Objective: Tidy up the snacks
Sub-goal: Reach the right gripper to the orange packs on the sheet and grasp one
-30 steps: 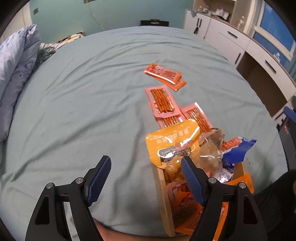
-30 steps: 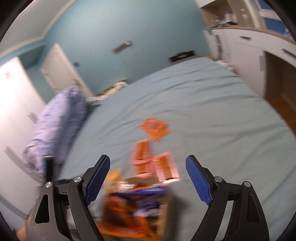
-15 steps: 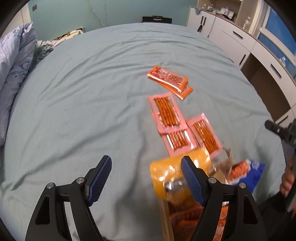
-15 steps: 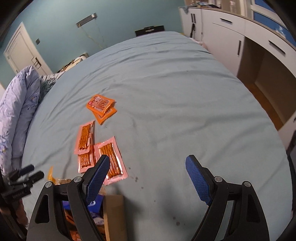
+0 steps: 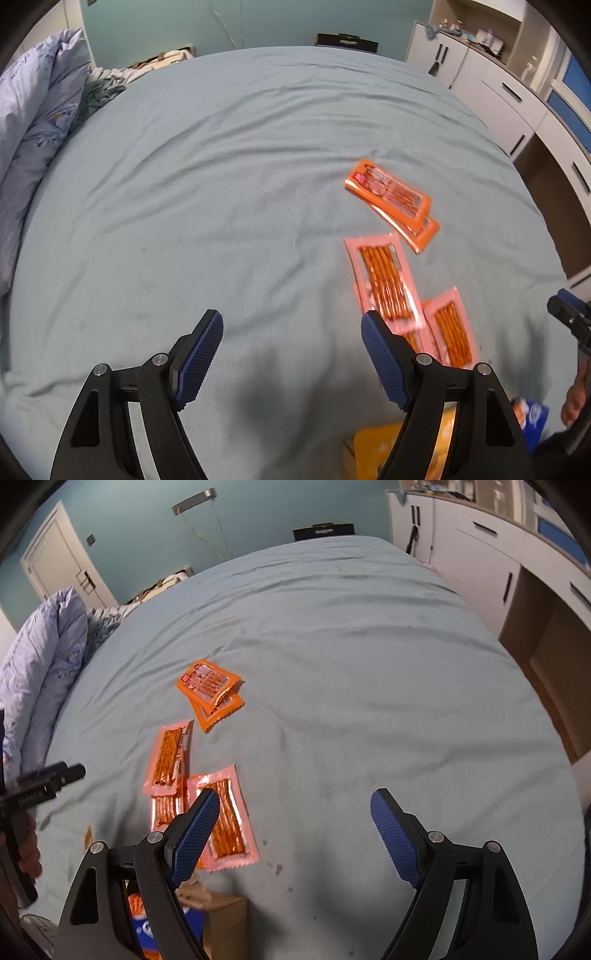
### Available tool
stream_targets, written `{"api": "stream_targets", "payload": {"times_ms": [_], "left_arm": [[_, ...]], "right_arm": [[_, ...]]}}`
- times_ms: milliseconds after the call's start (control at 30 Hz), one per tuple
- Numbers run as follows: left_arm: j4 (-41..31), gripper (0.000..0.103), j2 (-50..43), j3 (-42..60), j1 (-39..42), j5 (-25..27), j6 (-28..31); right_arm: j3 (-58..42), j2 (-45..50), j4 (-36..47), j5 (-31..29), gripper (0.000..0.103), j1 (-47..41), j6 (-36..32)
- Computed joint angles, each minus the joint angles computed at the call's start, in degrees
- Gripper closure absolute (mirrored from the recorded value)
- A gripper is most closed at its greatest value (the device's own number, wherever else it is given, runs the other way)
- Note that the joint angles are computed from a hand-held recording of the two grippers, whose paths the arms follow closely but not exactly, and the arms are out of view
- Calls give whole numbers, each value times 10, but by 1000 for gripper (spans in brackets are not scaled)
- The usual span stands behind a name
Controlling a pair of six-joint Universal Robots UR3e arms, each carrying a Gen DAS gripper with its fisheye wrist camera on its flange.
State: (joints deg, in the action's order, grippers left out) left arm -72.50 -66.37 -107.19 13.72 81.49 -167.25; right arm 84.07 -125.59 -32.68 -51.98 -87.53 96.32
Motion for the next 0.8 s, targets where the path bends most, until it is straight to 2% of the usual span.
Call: {"api": "stream_targets", "payload": {"times_ms": [133, 233, 333, 433, 567, 700, 800], "left_arm": [[45, 25, -50, 2, -33, 35, -14], [43, 25, -67, 10, -41, 46, -18], [29, 25, -66, 15, -30, 27, -21], [18, 25, -66, 14, -21, 4, -23], [25, 25, -77, 9, -31, 12, -23], [22, 25, -86, 12, -23, 1, -24], [24, 25, -92, 13, -20, -2, -26]], "right_arm": [[26, 68, -221, 17, 20, 186, 209], [3, 154, -364, 4, 19, 316, 334], [-49, 252, -490, -30, 20, 438, 435], [-131, 372, -597, -118, 19, 571, 512], [-285, 529, -625, -228, 20, 700, 541], [-441, 665, -567, -302, 20, 780, 538], [-505, 722, -526, -315, 22, 800, 542]]}}
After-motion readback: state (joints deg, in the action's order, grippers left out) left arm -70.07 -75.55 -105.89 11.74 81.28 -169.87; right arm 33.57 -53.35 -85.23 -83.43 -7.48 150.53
